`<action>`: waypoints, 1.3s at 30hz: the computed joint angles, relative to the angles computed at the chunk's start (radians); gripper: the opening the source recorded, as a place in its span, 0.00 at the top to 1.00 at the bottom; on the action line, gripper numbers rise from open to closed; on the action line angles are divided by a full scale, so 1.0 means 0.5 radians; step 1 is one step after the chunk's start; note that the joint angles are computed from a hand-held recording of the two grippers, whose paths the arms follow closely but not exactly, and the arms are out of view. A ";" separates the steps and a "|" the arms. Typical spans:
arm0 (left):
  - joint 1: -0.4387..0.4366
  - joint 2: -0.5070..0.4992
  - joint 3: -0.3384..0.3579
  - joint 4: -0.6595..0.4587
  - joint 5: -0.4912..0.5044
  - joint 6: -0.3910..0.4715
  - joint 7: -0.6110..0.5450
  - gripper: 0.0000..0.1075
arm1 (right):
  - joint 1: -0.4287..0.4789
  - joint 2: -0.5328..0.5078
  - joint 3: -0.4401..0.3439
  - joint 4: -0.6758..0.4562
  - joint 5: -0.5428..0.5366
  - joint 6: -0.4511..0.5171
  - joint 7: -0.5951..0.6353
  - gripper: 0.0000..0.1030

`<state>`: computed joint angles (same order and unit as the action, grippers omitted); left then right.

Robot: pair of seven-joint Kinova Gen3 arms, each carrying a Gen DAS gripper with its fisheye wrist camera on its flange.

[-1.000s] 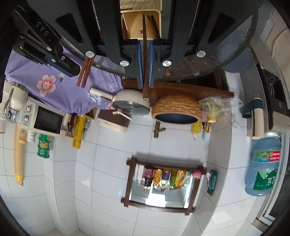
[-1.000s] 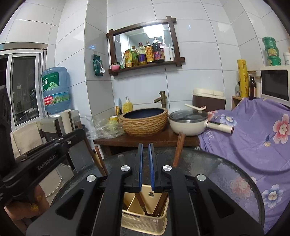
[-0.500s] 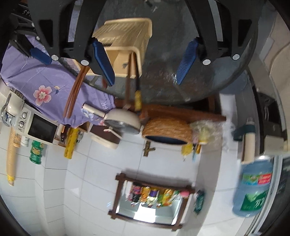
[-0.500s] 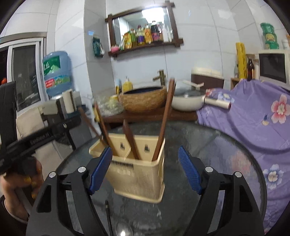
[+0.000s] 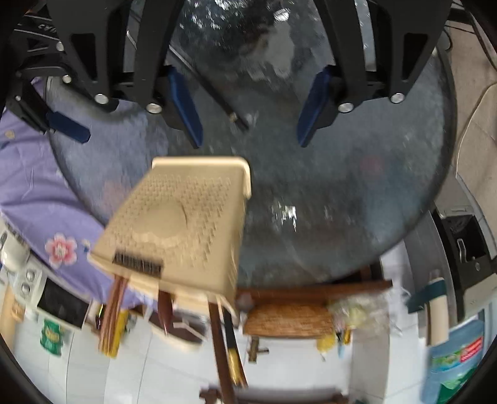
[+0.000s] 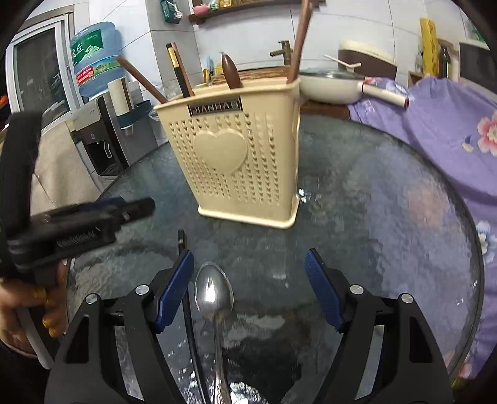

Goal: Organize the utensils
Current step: 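Close the left gripper on the black chopstick while the right grasps the metal spoon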

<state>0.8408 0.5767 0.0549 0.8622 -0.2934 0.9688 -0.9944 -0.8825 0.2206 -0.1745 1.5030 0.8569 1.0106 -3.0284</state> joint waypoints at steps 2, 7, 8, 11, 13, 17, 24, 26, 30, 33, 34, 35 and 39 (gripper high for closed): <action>0.000 0.033 0.017 -0.034 0.026 0.058 -0.014 0.54 | -0.033 0.008 -0.007 0.004 0.025 0.053 -0.017 0.29; 0.013 0.132 0.025 -0.176 0.064 0.203 -0.066 0.57 | -0.061 0.009 -0.018 0.019 0.028 0.114 -0.037 0.29; 0.016 0.150 0.023 -0.203 0.071 0.224 -0.079 0.58 | -0.060 0.001 -0.020 0.036 0.022 0.106 -0.058 0.29; 0.024 0.212 0.019 -0.297 0.101 0.310 -0.109 0.60 | -0.045 -0.021 -0.028 0.076 0.003 0.077 -0.104 0.29; 0.033 0.252 0.009 -0.358 0.114 0.357 -0.120 0.60 | -0.038 -0.029 -0.037 0.094 -0.003 0.075 -0.118 0.29; 0.027 0.329 0.005 -0.486 0.159 0.452 -0.166 0.63 | -0.035 -0.035 -0.053 0.099 -0.012 0.087 -0.126 0.29; 0.091 0.383 -0.062 -0.571 0.116 0.516 -0.205 0.78 | -0.034 -0.003 -0.054 0.040 -0.057 0.128 -0.037 0.29; 0.090 0.377 -0.064 -0.559 0.111 0.508 -0.229 0.82 | -0.022 0.014 -0.051 0.011 -0.099 0.125 0.030 0.29; 0.076 0.350 -0.058 -0.507 0.116 0.475 -0.255 0.87 | -0.013 0.065 -0.037 -0.068 -0.185 0.120 0.194 0.29; 0.057 0.320 -0.053 -0.448 0.120 0.444 -0.265 0.91 | -0.015 0.114 -0.018 -0.141 -0.259 0.119 0.320 0.29; 0.052 0.314 -0.051 -0.437 0.122 0.439 -0.264 0.91 | -0.015 0.138 -0.013 -0.176 -0.285 0.123 0.377 0.29; 0.047 0.307 -0.049 -0.422 0.121 0.432 -0.267 0.92 | -0.019 0.157 -0.003 -0.202 -0.307 0.126 0.419 0.29; 0.032 0.301 -0.036 -0.411 0.127 0.430 -0.279 0.92 | -0.045 0.267 0.047 -0.355 -0.392 0.202 0.610 0.30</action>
